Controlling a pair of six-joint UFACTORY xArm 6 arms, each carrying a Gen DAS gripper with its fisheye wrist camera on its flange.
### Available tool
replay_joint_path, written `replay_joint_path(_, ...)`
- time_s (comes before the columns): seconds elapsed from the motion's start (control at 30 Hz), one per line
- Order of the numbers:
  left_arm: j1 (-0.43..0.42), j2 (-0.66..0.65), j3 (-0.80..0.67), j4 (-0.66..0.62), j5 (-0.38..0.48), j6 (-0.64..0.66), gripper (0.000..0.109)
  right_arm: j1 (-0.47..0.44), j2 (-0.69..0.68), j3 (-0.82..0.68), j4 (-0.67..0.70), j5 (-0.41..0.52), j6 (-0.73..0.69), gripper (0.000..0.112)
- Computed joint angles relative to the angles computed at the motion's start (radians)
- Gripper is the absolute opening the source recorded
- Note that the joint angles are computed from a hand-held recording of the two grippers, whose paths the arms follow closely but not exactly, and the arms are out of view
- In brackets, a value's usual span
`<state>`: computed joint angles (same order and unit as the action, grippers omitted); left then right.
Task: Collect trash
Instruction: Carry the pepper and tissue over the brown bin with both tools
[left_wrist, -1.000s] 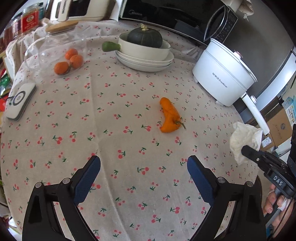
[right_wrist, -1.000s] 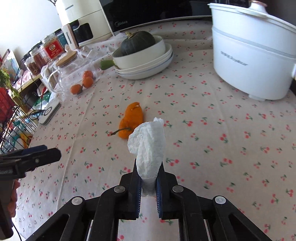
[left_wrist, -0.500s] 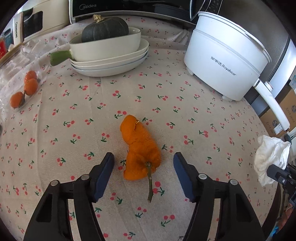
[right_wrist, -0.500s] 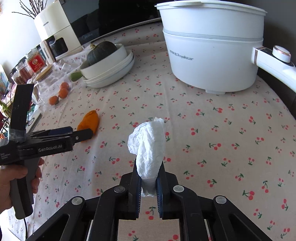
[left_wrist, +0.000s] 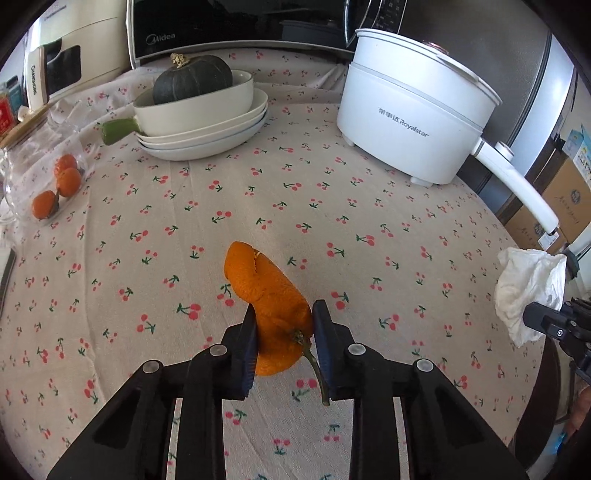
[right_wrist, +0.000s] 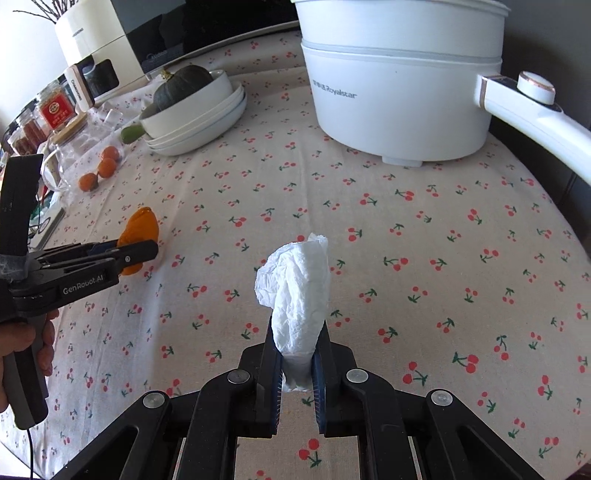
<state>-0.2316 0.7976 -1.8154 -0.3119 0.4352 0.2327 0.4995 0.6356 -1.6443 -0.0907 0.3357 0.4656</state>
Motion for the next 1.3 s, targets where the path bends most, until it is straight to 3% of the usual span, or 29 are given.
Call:
replay_joint_path(0.37, -0.045, -0.359, 0.459, -0.296, -0.086, 0.251, 0.029, 0.062, -0.205, 0.197, -0.215, 0.012, 0.222, 0.013)
replay_joint_path(0.63, -0.077, -0.548, 0.681, -0.442, -0.106, 0.39, 0.029, 0.096, -0.355, 0.365, -0.358, 0.014, 0.405, 0.013)
replay_joint_path(0.87, -0.09, -0.635, 0.774, -0.546, -0.08, 0.483, 0.029, 0.112, -0.448, 0.485, -0.475, 0.028, 0.567, 0.013)
replay_joint_path(1.3, -0.16, -0.657, 0.775, -0.625, -0.008, 0.546, 0.029, 0.104, -0.623, 0.708, -0.502, 0.082, 0.669, 0.013)
